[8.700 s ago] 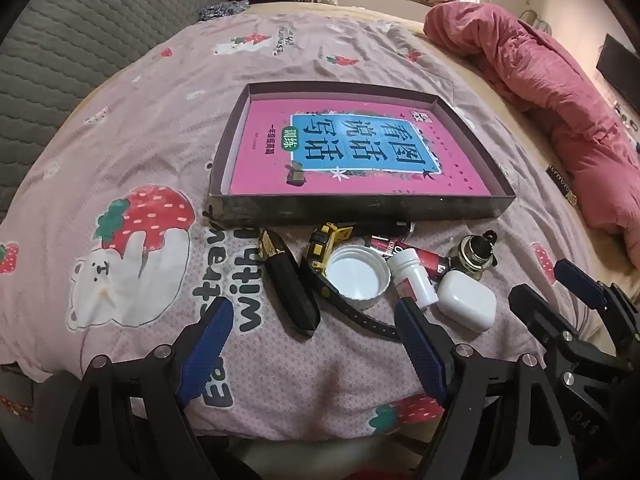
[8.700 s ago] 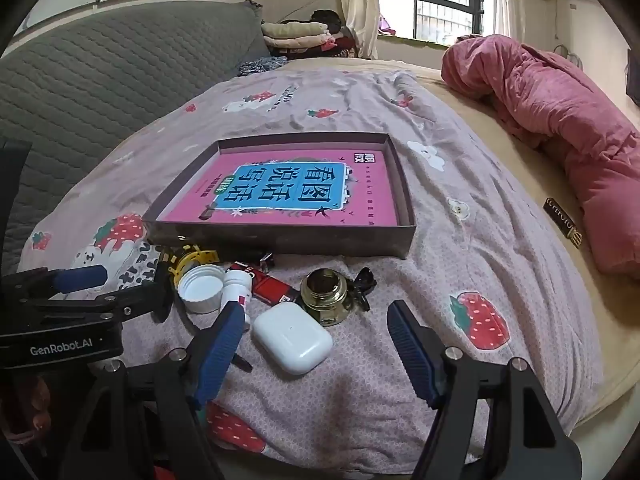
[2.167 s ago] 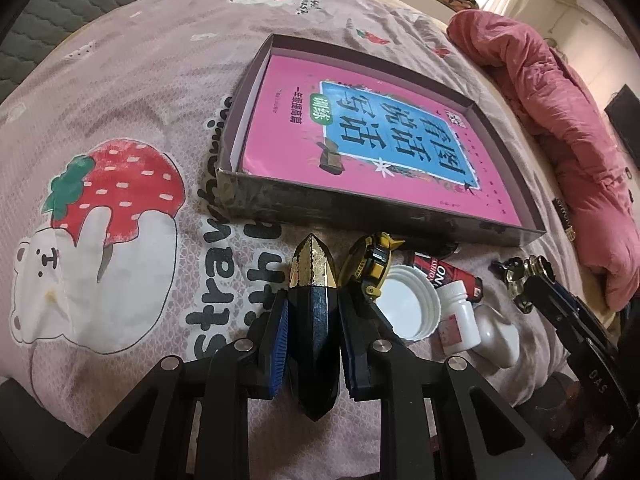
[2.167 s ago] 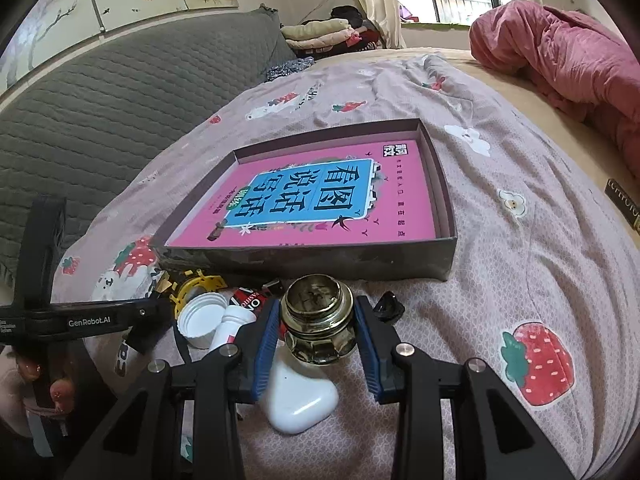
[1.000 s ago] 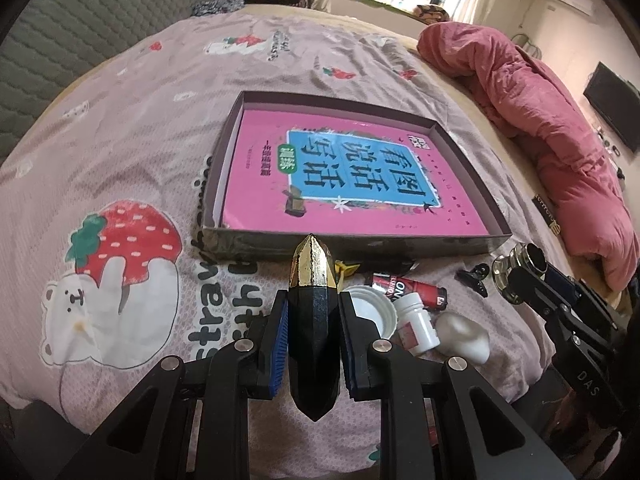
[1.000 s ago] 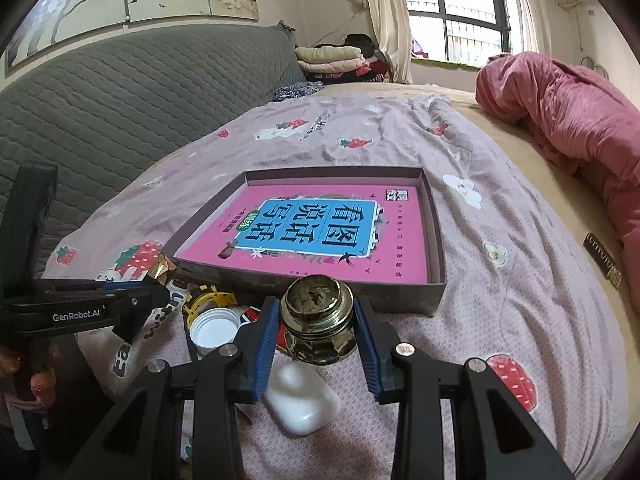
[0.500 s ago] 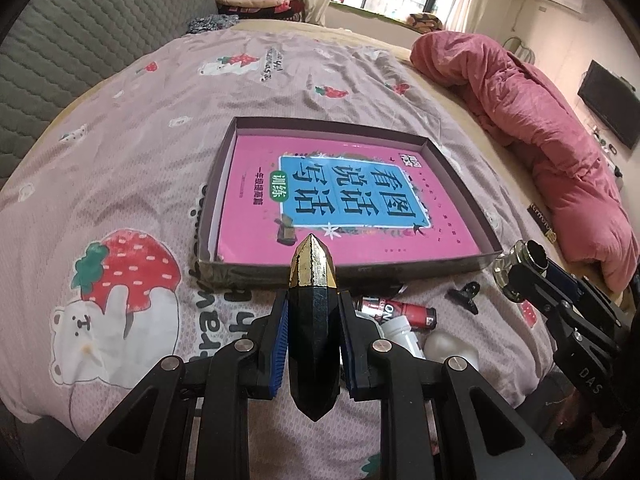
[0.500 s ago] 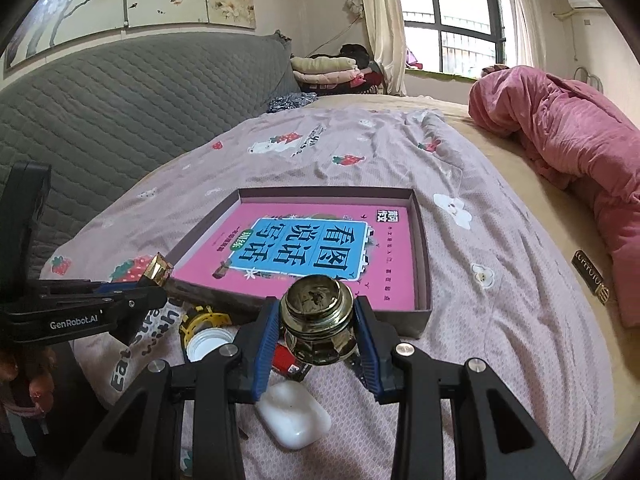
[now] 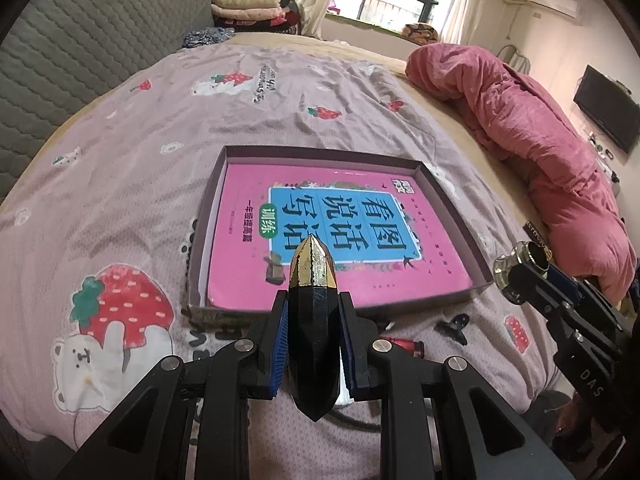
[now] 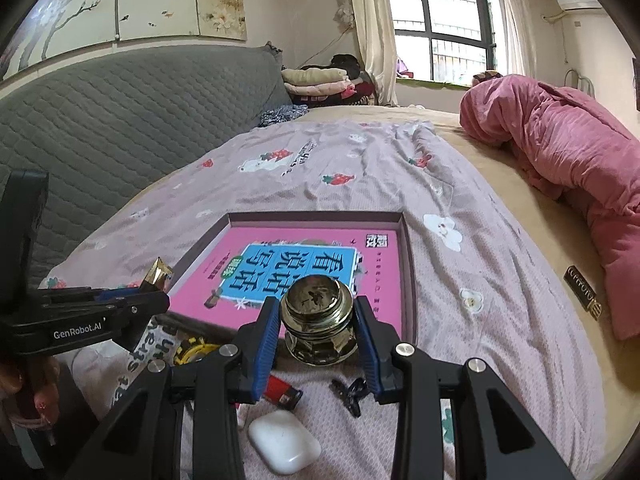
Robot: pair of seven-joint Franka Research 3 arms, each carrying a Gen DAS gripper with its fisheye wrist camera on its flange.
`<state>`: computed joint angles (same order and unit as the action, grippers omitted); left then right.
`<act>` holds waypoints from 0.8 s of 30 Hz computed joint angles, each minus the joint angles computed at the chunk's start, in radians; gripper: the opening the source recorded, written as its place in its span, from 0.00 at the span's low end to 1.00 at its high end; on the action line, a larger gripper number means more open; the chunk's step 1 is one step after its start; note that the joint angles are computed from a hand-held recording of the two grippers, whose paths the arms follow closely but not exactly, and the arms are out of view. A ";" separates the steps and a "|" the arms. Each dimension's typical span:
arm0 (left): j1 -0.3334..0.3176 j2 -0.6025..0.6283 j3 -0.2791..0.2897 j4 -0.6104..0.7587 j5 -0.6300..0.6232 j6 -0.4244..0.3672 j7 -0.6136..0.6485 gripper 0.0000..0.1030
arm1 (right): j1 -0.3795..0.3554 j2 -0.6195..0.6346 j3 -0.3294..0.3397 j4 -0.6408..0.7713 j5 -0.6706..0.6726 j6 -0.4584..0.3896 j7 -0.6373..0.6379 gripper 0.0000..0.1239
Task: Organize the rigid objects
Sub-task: 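Lift the lipstick tube with left tool while right tool lifts the brass jar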
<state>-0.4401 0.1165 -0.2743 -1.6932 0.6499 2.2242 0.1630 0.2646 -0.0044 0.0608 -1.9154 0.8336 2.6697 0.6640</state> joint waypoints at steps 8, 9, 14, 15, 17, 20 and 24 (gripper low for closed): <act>0.004 0.019 0.010 0.035 0.006 -0.014 0.001 0.22 | 0.002 0.021 0.008 0.035 0.001 0.012 0.000 0.30; 0.005 0.019 0.011 0.035 0.006 -0.014 0.001 0.22 | 0.002 0.023 0.009 0.039 0.004 0.012 -0.001 0.30; 0.006 0.033 0.014 0.052 0.000 -0.018 0.017 0.22 | 0.000 0.042 0.013 0.061 -0.006 0.018 0.013 0.30; 0.006 0.036 0.016 0.055 0.000 -0.020 0.019 0.22 | -0.001 0.043 0.014 0.063 -0.006 0.020 0.013 0.30; 0.005 0.042 0.018 0.062 -0.002 -0.025 0.026 0.22 | -0.002 0.050 0.016 0.071 -0.009 0.029 0.015 0.30; 0.005 0.049 0.022 0.070 -0.003 -0.026 0.027 0.22 | -0.005 0.060 0.018 0.084 -0.009 0.037 0.017 0.30; 0.007 0.054 0.028 0.079 0.004 -0.031 0.031 0.22 | -0.012 0.080 0.019 0.107 -0.020 0.042 0.036 0.30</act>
